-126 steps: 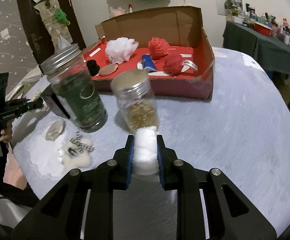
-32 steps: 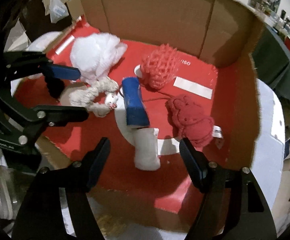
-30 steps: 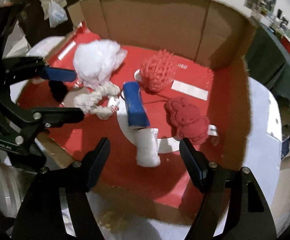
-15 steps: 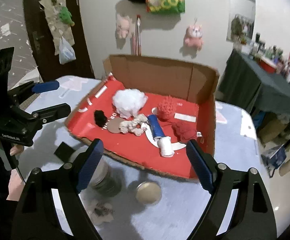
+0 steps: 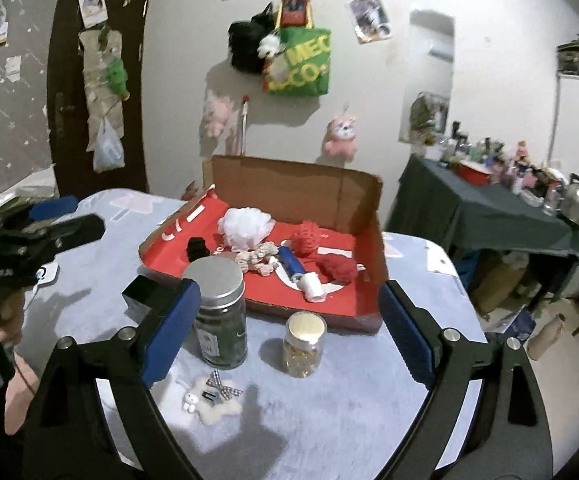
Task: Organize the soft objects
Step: 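Withdraw both tools from the box back toward the remaining table items, then grasp the white plush bear with the right tool while the left tool grasps the beige tea bag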
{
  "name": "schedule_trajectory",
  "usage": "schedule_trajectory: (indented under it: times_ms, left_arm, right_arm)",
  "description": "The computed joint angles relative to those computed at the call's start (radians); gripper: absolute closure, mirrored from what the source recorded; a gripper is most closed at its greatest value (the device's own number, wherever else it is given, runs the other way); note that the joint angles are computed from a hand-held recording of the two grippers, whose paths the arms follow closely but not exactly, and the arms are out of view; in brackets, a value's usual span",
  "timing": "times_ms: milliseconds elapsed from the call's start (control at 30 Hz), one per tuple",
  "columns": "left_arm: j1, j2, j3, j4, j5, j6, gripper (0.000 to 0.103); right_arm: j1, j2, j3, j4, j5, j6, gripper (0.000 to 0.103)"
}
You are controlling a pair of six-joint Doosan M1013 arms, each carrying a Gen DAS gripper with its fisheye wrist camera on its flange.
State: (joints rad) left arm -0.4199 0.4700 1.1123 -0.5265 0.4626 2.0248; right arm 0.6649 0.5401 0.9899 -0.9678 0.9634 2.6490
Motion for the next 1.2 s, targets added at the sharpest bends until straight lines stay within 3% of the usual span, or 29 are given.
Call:
schedule_trajectory:
  times_ms: [167,267,367,600,833,1200]
  left_arm:
    - [-0.019,-0.055,0.141,-0.039,-0.182,0.059,0.000]
    - [-0.030,-0.068,0.190,-0.019,-0.238,0.050,0.000]
    - [-0.039,-0.069,0.214,0.028,-0.243,0.033,0.000]
    - [-0.045,-0.046,0.221,0.177,-0.166,-0.117,0.000]
    - [-0.032,-0.012,0.196,0.183,-0.039,-0.175,0.000]
    - [-0.023,0.043,0.091,0.254,0.145,-0.201,0.002]
  right_arm:
    - [0.030,-0.013,0.081,-0.149,-0.013,0.163,0.005]
    - [0.040,-0.012,0.113,-0.188,-0.013,0.233,0.005]
    - [0.047,-0.007,0.140,-0.200,-0.011,0.278,0.005]
    - [0.037,-0.001,0.175,-0.124,-0.034,0.319,0.005]
    - [0.024,0.007,0.189,-0.038,-0.062,0.280,0.005]
    - [-0.022,0.018,0.160,0.208,-0.162,0.076,0.005]
